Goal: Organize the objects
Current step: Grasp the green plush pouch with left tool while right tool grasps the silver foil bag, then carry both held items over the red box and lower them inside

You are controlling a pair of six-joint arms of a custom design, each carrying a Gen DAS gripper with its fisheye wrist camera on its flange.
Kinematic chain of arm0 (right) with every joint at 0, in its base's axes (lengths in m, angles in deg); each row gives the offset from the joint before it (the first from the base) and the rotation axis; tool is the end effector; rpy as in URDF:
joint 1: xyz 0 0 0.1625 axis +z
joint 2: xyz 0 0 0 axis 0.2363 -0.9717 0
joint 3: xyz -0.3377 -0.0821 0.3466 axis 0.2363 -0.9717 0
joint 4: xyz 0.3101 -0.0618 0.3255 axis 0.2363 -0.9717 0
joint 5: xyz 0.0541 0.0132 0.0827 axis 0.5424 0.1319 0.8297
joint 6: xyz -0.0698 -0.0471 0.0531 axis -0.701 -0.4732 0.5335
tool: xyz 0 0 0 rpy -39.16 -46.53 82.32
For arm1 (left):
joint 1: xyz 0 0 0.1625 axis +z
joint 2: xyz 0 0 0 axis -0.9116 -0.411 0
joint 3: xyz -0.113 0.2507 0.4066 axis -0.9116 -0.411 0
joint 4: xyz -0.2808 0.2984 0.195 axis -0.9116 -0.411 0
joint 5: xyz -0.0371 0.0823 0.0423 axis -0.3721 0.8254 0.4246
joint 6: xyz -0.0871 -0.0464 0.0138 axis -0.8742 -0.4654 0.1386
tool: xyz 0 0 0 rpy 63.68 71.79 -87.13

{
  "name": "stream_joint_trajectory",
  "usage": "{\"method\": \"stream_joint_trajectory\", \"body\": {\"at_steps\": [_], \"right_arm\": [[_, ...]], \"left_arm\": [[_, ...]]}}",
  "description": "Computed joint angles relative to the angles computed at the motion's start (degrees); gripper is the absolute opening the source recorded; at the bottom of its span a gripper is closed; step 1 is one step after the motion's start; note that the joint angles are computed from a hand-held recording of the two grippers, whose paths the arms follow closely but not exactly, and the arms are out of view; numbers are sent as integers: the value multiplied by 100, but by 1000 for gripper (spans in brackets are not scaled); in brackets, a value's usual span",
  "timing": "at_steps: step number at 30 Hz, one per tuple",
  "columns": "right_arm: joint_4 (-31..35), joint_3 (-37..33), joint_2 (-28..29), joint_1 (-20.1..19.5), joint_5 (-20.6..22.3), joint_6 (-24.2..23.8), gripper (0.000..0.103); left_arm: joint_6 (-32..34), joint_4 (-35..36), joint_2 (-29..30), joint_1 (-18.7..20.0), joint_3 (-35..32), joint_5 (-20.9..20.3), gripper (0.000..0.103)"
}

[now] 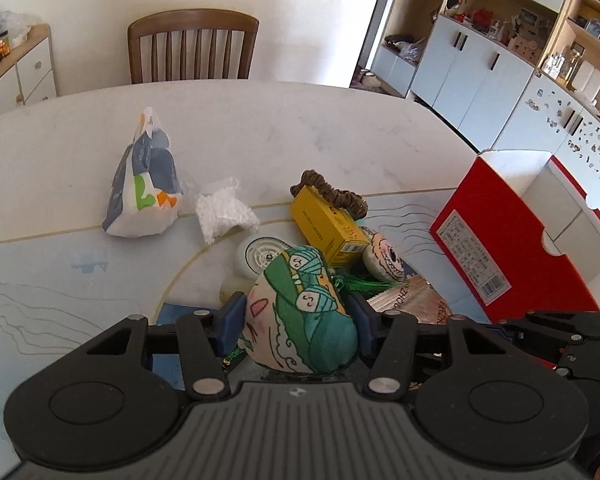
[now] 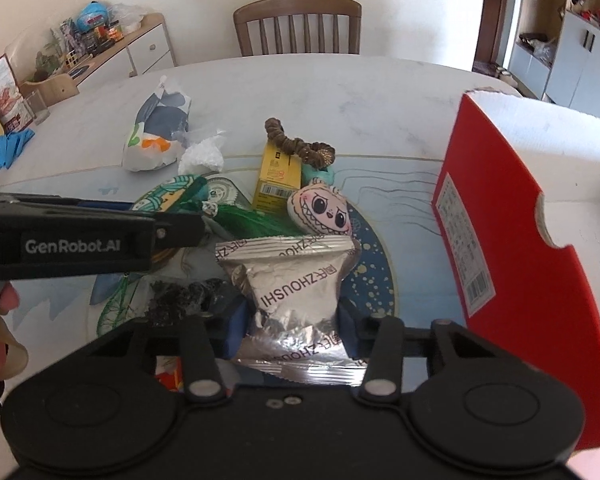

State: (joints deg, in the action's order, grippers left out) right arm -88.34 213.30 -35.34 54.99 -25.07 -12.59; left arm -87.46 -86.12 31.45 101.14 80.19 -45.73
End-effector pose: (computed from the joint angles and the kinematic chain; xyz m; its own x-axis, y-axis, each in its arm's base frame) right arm -0.0776 -0.5269 0.3060 -0.7020 -0.4562 0.5468 -0.6299 0.7559 -0.1781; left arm -0.3529 -0.5122 -0.1267 -0.8230 -0.0696 -0.5638 0.3241 0.7575 -0.5667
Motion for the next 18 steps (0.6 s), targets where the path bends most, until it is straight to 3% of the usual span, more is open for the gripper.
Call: {"method": "stream_joint_trajectory", "body": {"at_steps": [18], "right_arm": [[1217, -257, -1032, 257, 97, 316, 45]], "left_arm": [[328, 658, -408, -507, -200, -47, 54]]}}
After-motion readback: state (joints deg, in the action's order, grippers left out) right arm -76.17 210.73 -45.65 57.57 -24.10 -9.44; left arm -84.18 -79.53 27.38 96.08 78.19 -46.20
